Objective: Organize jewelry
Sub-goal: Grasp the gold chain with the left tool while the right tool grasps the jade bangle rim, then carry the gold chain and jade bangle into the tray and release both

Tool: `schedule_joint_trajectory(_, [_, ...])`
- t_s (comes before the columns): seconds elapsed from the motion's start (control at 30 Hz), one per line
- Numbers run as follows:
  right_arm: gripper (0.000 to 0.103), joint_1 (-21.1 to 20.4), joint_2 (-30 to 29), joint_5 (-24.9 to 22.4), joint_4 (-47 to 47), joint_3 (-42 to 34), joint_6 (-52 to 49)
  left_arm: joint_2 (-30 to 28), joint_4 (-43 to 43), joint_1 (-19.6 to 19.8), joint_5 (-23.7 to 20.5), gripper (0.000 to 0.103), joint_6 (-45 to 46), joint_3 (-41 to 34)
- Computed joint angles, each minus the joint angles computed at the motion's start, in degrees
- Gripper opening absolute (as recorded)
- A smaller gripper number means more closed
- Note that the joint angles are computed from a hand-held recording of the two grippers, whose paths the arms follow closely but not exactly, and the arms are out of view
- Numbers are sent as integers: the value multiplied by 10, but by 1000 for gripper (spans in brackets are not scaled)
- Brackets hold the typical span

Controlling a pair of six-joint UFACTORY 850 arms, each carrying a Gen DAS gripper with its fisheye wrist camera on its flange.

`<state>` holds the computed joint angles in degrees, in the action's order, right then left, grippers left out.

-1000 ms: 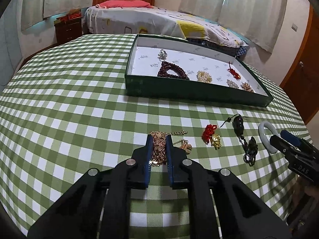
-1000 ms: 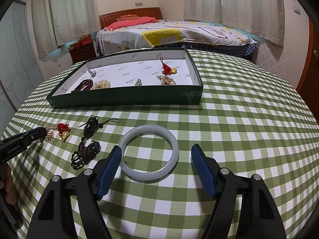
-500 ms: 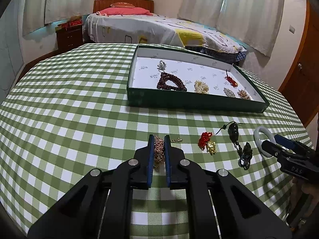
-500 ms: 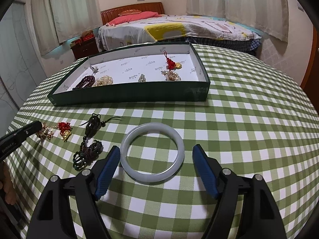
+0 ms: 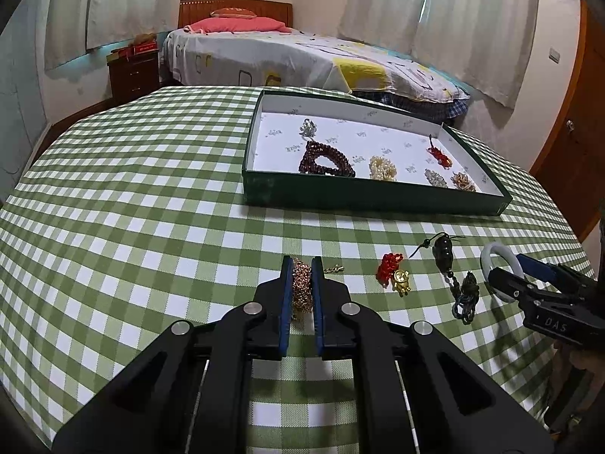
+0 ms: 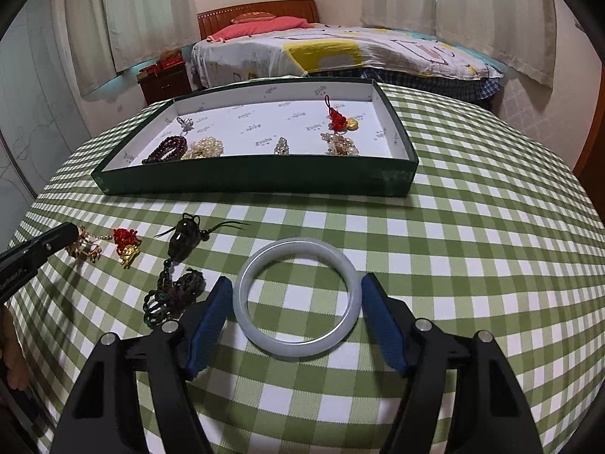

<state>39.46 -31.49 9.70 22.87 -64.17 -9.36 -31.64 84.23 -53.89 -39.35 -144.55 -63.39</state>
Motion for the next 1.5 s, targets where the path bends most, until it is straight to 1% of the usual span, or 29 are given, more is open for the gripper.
schedule_joint_trajectory(0.17, [68,4,15,37,5,21,0,8,5,-3,-11,10,2,1])
schedule_joint_trajectory(0.4, [68,3,33,57,-27,28,30,25,22,-6,-28,10,-1,1])
schedule_joint_trajectory(0.57, [68,2,43,72,-49,21,47,31,45,-2,-36,10,3,-15])
schedule_joint_trajectory(0.8, [68,-6,36,88,-85,-23,70,26,79,16,-49,10,27,-58])
schedule_joint_trajectory(0.93, [68,-9,15,95,-101,-68,68,9,95,35,-51,10,55,-96])
schedule_joint_trajectory(1.07, [68,-14,-13,91,-128,-113,83,-17,97,57,-35,10,77,-134])
schedule_joint_trajectory(1.2, [68,-20,-53,72,-150,-163,98,-53,83,80,-9,10,101,-178])
schedule_joint_trajectory(1.33, [68,-24,-94,37,-162,-213,109,-89,55,98,14,10,133,-215])
schedule_joint_trajectory(1.43, [68,-28,-131,2,-173,-257,121,-115,26,113,37,10,164,-242])
schedule_joint_trajectory(1.5, [68,-30,-144,-15,-185,-274,134,-133,-5,125,58,10,198,-263])
